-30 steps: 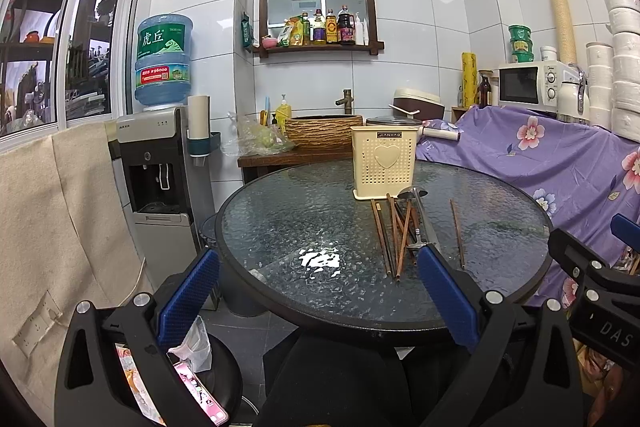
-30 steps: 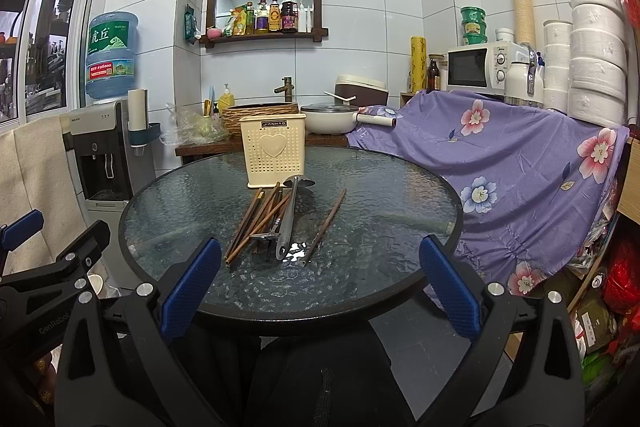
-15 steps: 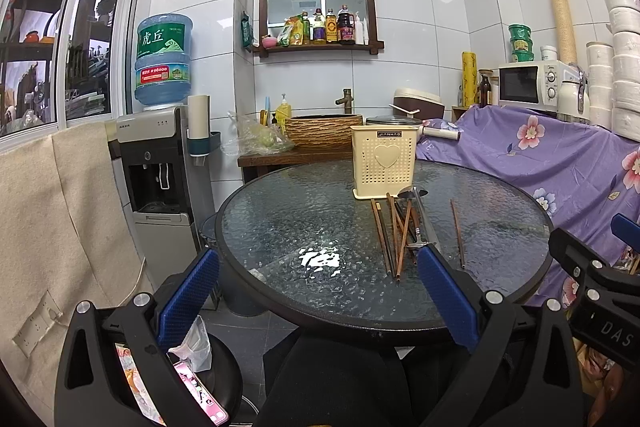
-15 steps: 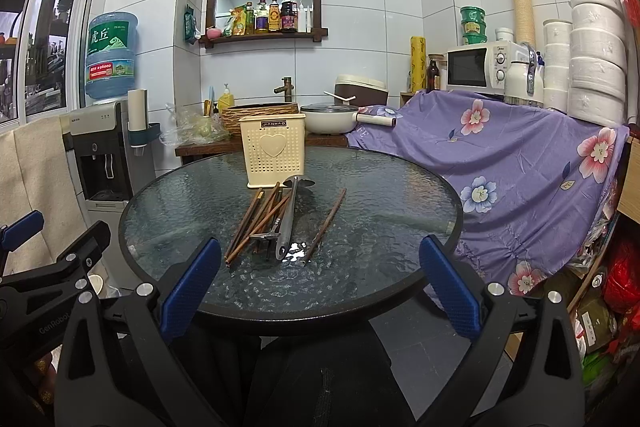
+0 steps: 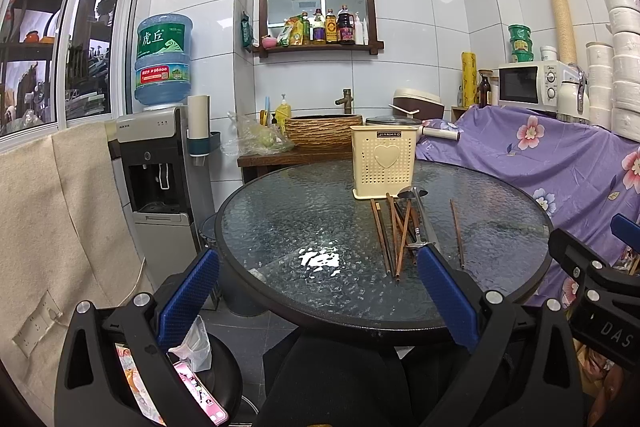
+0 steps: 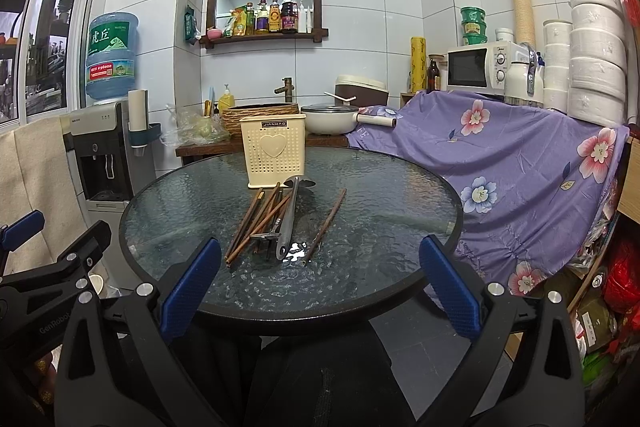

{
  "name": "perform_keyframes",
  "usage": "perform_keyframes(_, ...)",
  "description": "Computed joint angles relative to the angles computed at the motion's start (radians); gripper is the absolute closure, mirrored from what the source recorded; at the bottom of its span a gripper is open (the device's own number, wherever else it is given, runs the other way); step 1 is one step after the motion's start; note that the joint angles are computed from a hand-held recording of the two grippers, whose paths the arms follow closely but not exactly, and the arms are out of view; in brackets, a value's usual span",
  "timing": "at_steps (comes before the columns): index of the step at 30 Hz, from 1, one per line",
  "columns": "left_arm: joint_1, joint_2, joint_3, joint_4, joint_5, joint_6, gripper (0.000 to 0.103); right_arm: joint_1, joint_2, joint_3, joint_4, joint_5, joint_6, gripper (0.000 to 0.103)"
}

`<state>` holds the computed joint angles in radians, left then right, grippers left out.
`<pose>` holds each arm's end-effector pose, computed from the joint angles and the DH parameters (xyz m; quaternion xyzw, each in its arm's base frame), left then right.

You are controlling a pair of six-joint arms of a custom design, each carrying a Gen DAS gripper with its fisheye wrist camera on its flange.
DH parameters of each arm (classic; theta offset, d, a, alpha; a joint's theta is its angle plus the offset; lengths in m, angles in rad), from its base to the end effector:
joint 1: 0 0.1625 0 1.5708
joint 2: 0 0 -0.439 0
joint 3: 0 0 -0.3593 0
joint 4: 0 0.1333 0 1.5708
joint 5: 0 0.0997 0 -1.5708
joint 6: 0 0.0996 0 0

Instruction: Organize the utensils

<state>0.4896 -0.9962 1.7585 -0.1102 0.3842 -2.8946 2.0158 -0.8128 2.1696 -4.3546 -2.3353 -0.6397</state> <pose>-0.3066 -0.4190 0.1810 0.2628 0.7380 -0.5391 0.3093 0.2576 -0.3907 0.2186 0.1530 -0.7268 0.5770 0.3397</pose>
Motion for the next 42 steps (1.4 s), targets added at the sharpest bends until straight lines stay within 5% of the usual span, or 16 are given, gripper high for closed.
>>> perform_keyframes(20, -0.002, 0.006, -0.009, 0.02, -0.003, -0.02, 0.006, -0.001, 0.002, -0.002, 0.01, -0.008, 0.011, 0.005)
perform_keyframes(25, 0.002, 0.01, -0.015, 0.029, -0.008, -0.028, 0.006, -0.014, -0.012, -0.011, 0.086, -0.014, 0.045, 0.005)
perform_keyframes(31, 0.058, -0.038, -0.015, 0.1, 0.213, -0.097, 0.006, -0.036, -0.025, -0.034, 0.203, -0.021, 0.087, 0.005)
perform_keyframes(37, 0.107, 0.076, -0.179, 0.334, 0.206, -0.214, 0.006, -0.064, -0.032, -0.081, 0.315, -0.014, 0.066, 0.005)
perform_keyframes(42, 0.152, 0.144, -0.279, 0.41, 0.235, -0.141, 0.017, -0.106, -0.044, -0.129, 0.437, -0.015, 0.078, 0.006)
